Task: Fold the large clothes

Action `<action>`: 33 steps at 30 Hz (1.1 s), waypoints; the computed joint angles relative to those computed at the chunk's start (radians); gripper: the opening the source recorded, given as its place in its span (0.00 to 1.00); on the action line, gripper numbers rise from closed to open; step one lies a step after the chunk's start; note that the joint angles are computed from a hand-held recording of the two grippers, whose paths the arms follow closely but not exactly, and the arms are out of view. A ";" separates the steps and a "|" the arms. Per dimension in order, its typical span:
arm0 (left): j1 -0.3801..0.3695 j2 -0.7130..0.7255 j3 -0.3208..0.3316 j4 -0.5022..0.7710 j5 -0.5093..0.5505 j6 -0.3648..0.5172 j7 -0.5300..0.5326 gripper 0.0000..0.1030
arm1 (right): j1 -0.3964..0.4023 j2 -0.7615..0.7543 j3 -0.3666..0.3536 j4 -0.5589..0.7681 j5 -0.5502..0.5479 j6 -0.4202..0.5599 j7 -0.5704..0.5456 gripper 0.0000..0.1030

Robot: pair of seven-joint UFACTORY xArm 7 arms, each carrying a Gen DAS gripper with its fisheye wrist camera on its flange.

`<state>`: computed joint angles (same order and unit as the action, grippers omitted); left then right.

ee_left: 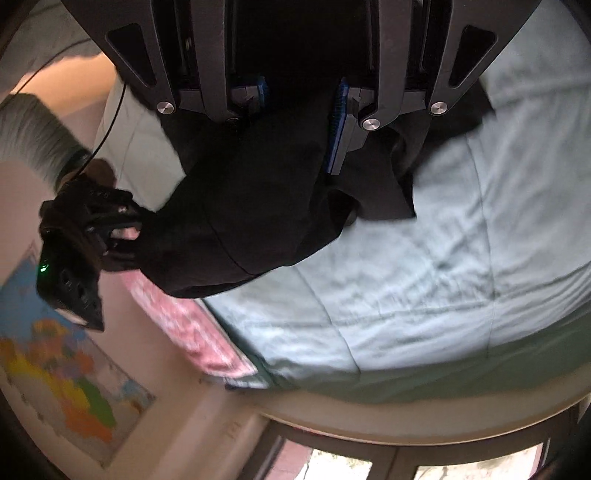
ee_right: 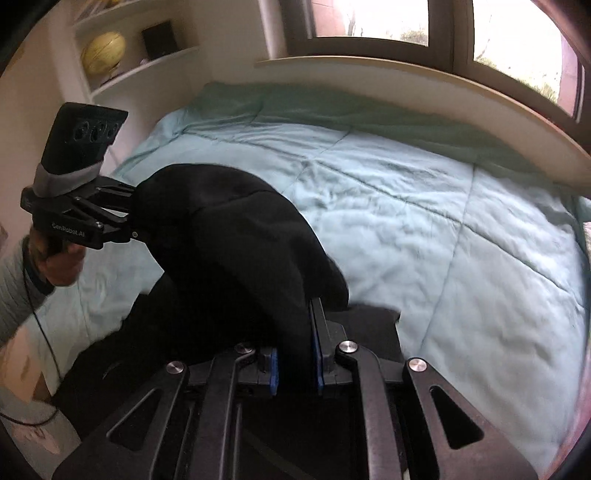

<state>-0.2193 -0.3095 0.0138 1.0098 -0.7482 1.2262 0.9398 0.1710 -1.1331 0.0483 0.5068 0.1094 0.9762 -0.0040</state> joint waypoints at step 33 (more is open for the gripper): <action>-0.023 -0.140 0.014 -0.386 0.046 -0.109 -0.373 0.53 | 0.048 0.149 0.032 -0.129 0.086 -0.071 0.443 0.59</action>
